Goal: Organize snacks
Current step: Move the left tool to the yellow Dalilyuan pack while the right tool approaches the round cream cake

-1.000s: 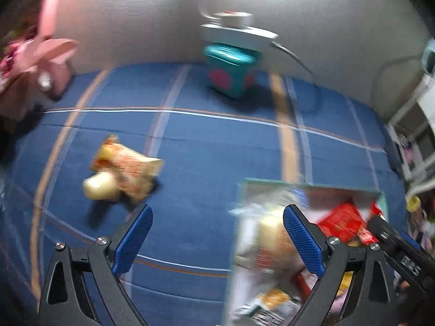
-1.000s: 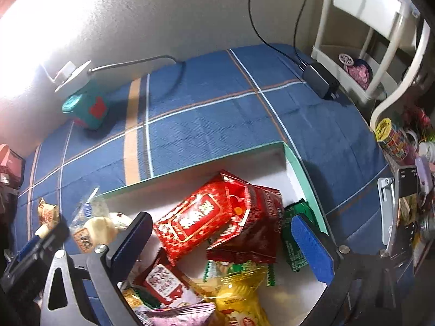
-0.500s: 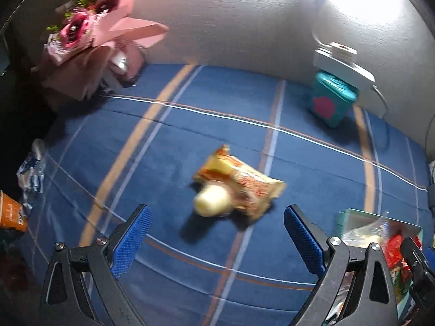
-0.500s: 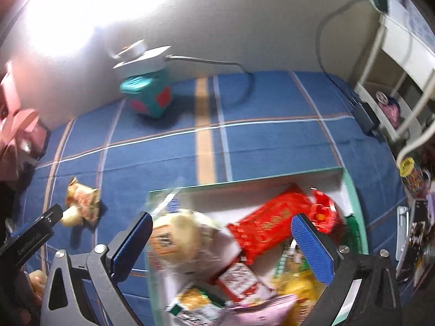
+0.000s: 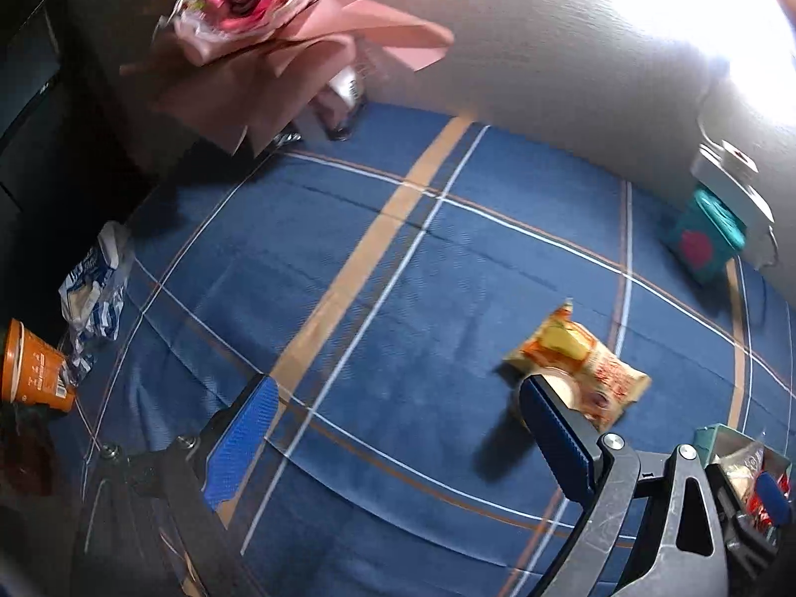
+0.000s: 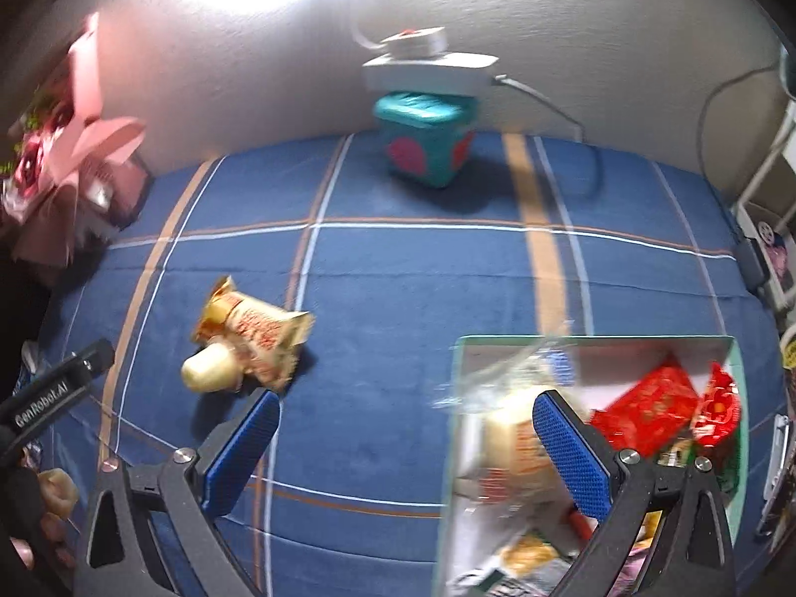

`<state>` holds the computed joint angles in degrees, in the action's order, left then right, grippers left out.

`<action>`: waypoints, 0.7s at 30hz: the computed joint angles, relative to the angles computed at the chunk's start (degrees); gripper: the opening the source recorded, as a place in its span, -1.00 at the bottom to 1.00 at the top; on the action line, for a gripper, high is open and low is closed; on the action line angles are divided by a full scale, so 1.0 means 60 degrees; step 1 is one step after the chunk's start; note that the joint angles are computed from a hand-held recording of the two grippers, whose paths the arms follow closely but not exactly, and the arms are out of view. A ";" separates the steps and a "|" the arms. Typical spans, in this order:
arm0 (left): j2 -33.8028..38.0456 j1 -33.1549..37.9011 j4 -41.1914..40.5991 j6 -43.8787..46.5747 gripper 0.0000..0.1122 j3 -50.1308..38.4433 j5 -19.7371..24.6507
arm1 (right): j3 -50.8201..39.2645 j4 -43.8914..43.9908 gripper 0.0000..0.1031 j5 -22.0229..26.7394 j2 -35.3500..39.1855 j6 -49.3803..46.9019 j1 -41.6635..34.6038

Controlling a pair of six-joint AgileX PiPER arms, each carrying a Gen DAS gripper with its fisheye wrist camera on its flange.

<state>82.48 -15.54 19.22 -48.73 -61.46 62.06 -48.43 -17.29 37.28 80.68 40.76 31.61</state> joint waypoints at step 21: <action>0.0697 0.1713 -0.0313 0.0110 0.74 0.1494 -0.1464 | -0.0916 0.0171 1.00 -0.1699 0.2479 0.1567 0.1262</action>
<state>86.66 -5.26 17.34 -48.07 -52.49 53.28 -53.93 -16.26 27.08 95.56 50.17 39.18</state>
